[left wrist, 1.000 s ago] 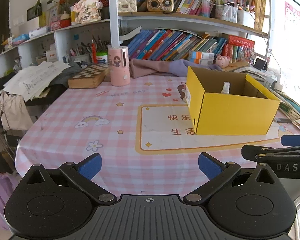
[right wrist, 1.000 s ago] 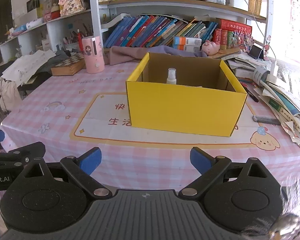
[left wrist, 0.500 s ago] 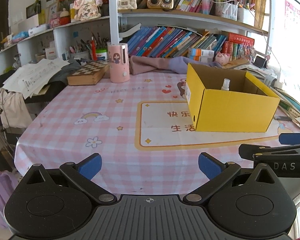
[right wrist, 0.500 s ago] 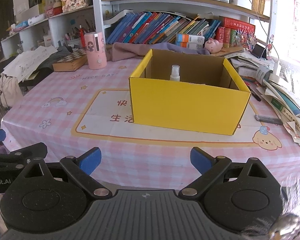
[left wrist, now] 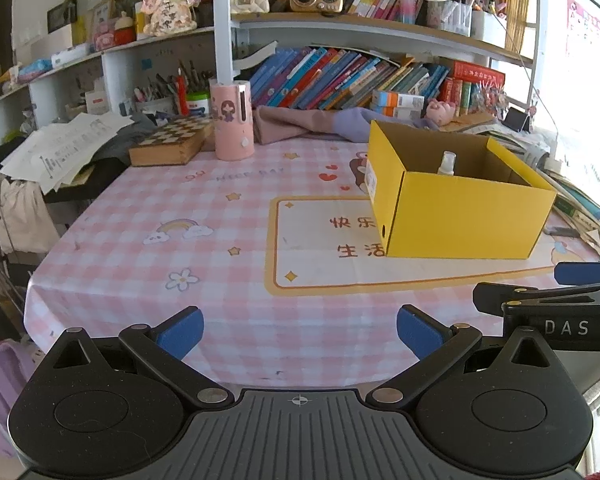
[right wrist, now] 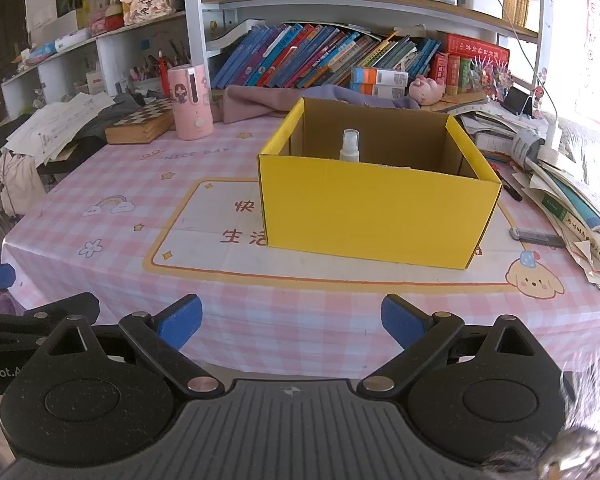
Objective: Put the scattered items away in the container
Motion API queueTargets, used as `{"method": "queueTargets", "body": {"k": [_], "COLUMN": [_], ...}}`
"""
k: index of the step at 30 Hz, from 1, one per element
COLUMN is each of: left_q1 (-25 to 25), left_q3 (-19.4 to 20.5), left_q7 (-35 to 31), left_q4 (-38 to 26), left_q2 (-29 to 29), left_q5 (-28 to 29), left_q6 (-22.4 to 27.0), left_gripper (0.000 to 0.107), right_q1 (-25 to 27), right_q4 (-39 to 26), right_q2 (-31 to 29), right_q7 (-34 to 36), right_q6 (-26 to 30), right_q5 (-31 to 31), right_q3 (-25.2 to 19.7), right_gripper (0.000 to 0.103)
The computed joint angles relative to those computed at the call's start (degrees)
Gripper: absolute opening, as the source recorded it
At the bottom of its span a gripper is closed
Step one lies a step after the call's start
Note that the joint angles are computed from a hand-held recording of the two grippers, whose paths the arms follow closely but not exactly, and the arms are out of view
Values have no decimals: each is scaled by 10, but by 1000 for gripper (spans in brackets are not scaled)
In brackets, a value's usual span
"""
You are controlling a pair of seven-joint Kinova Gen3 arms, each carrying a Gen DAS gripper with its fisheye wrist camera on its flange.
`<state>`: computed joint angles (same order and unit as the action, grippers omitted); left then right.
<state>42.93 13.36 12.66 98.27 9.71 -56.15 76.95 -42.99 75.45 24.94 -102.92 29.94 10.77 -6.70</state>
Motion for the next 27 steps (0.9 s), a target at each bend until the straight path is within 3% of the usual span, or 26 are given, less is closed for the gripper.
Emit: {"method": "queueTargets", "body": {"k": [27], "left_q1": [1], "left_q3": [3], "left_q7": [4], "left_q4": [5], "left_q2": [-3], "left_q5": [-10], "left_q6": [-9], "left_gripper": [103], "right_q1": [-7], "right_q4": [5], "right_q2": [-3], "right_q7": [-11], "right_q6": [-3], "right_q5": [9], "right_q3": [6], "right_gripper": [97]}}
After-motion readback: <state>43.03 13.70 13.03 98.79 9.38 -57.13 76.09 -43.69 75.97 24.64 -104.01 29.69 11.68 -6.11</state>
